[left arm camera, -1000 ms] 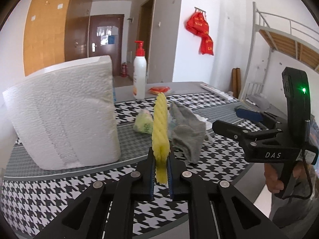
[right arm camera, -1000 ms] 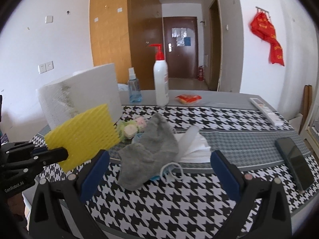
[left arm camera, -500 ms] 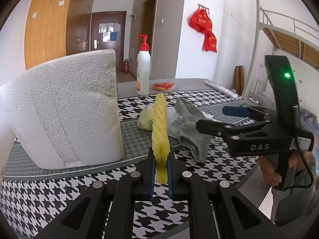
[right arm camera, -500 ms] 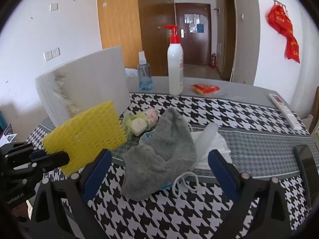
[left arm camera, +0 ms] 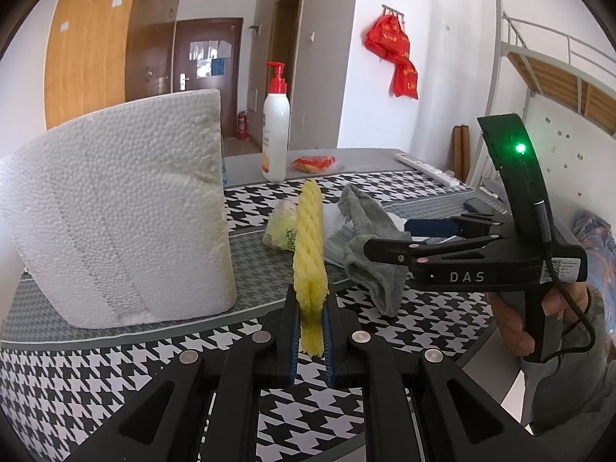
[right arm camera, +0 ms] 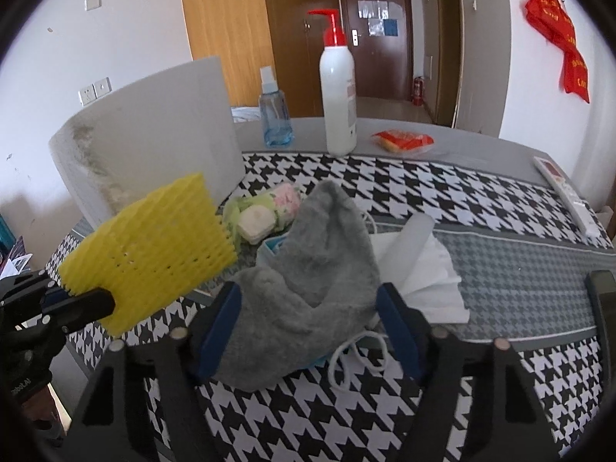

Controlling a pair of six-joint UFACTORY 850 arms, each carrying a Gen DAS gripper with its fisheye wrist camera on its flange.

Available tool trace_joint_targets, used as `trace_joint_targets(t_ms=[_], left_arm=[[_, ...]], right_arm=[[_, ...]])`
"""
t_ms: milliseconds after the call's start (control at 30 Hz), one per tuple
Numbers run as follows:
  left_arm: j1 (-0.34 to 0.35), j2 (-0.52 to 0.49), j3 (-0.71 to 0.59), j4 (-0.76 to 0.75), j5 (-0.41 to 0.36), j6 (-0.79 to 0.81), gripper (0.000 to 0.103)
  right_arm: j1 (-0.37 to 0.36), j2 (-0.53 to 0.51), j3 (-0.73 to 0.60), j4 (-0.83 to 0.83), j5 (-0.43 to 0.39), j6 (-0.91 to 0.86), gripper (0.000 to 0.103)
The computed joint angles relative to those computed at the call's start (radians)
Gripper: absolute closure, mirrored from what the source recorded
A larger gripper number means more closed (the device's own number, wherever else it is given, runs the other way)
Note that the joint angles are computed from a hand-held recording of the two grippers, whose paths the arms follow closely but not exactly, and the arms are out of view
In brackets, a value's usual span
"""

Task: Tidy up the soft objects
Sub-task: 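Lift the yellow net with the left gripper while the right gripper grasps the grey sock, then carry the yellow net and grey sock up toward the white foam box with both grippers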

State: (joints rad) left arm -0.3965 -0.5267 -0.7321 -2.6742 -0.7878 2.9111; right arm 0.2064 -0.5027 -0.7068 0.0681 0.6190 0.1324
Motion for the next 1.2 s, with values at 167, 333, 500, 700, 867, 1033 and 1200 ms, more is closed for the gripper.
trace_joint_targets(t_ms=[167,333,500,700,867,1033,1200], left_arm=[[-0.001,-0.005,-0.009,0.004,0.005,-0.009,0.092],[-0.002,-0.004,-0.006,0.002,0.001,-0.008,0.092],[0.002,-0.001,0.001,0.0,-0.007,-0.003,0.092],[0.002,0.016,0.015,-0.002,-0.02,0.004,0.092],[0.004,0.041,0.036,-0.017,-0.042,0.022,0.092],[0.0,0.064,0.05,-0.037,-0.058,0.04,0.092],[-0.004,0.084,0.063,-0.055,-0.076,0.06,0.092]], right_arm=[[-0.004,-0.002,-0.007,-0.021,-0.029,0.014,0.055],[0.003,-0.001,-0.006,-0.022,-0.045,0.004,0.081],[0.009,0.021,0.018,-0.027,-0.013,0.009,0.085],[0.007,0.075,0.058,-0.032,0.029,0.026,0.085],[0.018,0.141,0.114,0.008,0.082,0.016,0.085],[0.033,0.185,0.149,0.053,0.123,-0.011,0.085],[0.045,0.229,0.182,0.082,0.161,-0.019,0.085]])
